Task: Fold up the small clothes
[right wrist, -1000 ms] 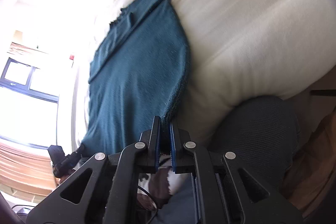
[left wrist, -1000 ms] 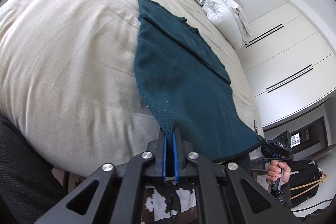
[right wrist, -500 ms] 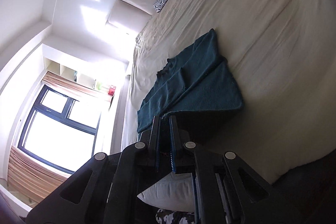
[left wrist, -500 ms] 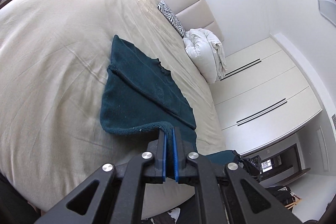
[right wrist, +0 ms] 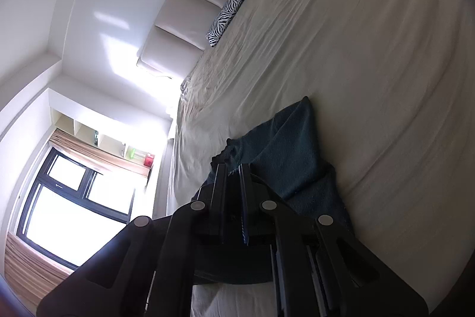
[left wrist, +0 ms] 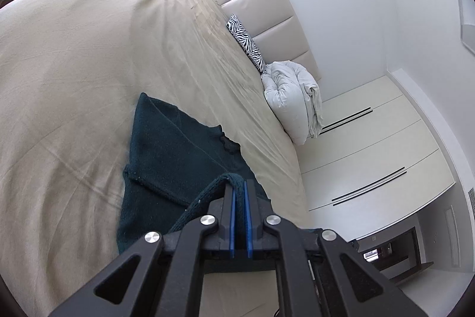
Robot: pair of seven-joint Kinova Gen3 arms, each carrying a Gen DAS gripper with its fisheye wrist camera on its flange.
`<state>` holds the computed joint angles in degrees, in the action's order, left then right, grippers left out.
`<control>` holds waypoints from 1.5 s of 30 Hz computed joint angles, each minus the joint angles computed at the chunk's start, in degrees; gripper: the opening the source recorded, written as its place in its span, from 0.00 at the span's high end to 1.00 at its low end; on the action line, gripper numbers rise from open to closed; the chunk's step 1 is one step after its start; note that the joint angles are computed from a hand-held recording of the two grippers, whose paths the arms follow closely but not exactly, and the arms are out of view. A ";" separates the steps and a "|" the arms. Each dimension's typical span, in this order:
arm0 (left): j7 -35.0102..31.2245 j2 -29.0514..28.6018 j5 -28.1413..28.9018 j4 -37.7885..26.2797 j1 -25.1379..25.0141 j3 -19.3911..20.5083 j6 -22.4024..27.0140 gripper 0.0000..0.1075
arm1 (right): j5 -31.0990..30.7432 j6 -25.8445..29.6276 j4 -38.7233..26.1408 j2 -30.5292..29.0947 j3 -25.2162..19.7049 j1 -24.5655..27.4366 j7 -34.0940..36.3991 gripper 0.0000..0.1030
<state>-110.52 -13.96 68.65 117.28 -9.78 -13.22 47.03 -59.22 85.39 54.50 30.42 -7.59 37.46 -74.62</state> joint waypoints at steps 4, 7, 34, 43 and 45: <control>-1.91 6.68 3.43 -3.19 -1.05 0.50 -0.40 0.94 | 4.20 -4.57 -5.34 3.39 -1.56 -4.03 -3.27 0.94; -2.99 11.15 5.34 -5.19 -2.85 2.25 -0.53 0.94 | 10.89 -8.85 -9.90 6.98 -8.14 -4.82 -7.76 0.94; 10.04 8.34 -28.28 -4.97 6.57 3.79 -20.03 0.40 | 37.09 -28.66 5.70 -3.23 2.60 -26.51 27.54 0.43; 21.98 14.63 -49.08 -9.59 4.02 12.83 -20.13 0.38 | 29.14 -25.12 5.58 -3.45 8.16 -27.89 33.81 0.43; 26.21 16.58 -53.12 -12.07 4.92 12.77 -17.67 0.39 | 31.03 -24.59 4.36 -2.60 3.23 -24.86 31.36 0.43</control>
<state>-84.31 2.62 15.53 105.21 -4.86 -0.46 29.36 -28.18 60.80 58.86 27.83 -4.37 12.60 -43.27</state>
